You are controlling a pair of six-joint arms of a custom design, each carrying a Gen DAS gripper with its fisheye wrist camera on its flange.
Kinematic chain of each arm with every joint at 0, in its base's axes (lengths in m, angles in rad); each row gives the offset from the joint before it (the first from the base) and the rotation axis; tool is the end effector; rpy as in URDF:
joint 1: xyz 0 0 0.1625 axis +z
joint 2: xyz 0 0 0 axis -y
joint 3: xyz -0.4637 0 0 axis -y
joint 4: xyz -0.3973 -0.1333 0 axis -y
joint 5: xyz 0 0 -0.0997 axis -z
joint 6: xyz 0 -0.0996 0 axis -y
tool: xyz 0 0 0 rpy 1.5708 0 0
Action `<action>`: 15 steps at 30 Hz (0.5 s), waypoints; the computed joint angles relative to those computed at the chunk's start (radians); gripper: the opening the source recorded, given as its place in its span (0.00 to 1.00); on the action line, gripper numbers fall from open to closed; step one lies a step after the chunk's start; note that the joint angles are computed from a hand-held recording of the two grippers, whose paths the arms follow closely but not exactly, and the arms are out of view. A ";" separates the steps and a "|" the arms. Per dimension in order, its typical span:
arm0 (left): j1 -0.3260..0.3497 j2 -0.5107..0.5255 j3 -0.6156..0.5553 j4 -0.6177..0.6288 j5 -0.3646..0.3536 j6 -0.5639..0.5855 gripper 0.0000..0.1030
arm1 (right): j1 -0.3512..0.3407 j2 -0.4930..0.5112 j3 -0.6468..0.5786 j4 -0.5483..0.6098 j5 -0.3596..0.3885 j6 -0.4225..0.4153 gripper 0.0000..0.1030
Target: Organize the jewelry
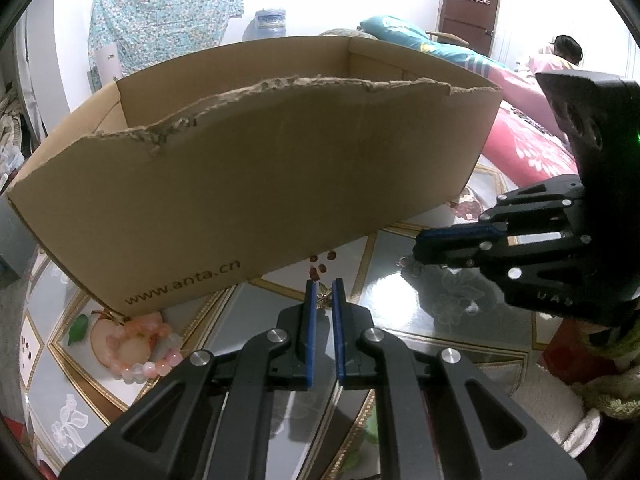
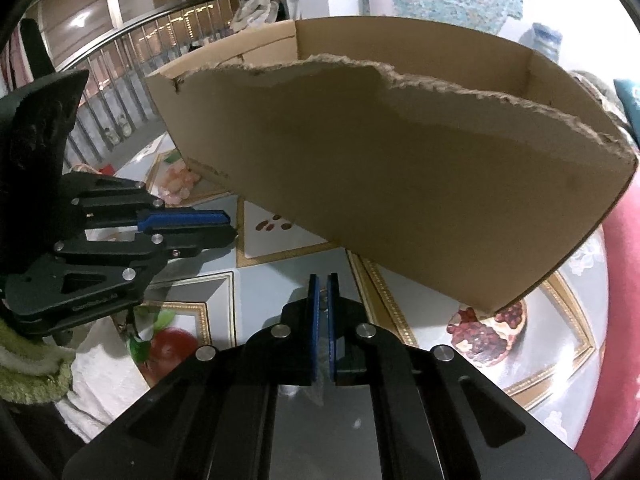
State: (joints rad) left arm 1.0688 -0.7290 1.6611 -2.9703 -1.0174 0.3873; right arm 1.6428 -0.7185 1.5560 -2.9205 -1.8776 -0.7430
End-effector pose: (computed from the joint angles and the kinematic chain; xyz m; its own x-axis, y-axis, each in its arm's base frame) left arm -0.1788 -0.7116 0.1217 -0.6338 0.4824 -0.6046 0.7225 0.6484 -0.2400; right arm 0.1568 -0.7391 0.1386 -0.6657 -0.5299 0.5254 -0.6966 0.6937 -0.1828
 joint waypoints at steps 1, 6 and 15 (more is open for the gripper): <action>0.000 0.000 -0.001 0.001 0.000 0.000 0.07 | 0.000 0.000 -0.001 -0.005 -0.009 0.002 0.03; 0.001 -0.001 -0.002 -0.003 0.002 -0.001 0.07 | 0.002 0.013 -0.013 0.002 -0.026 0.007 0.03; 0.001 -0.007 0.005 -0.015 0.014 -0.007 0.07 | 0.014 0.003 0.021 0.026 -0.004 -0.012 0.03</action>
State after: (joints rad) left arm 1.0702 -0.7361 1.6657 -2.9849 -1.0030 0.3807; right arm 1.6565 -0.7151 1.5771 -2.8946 -1.8820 -0.7551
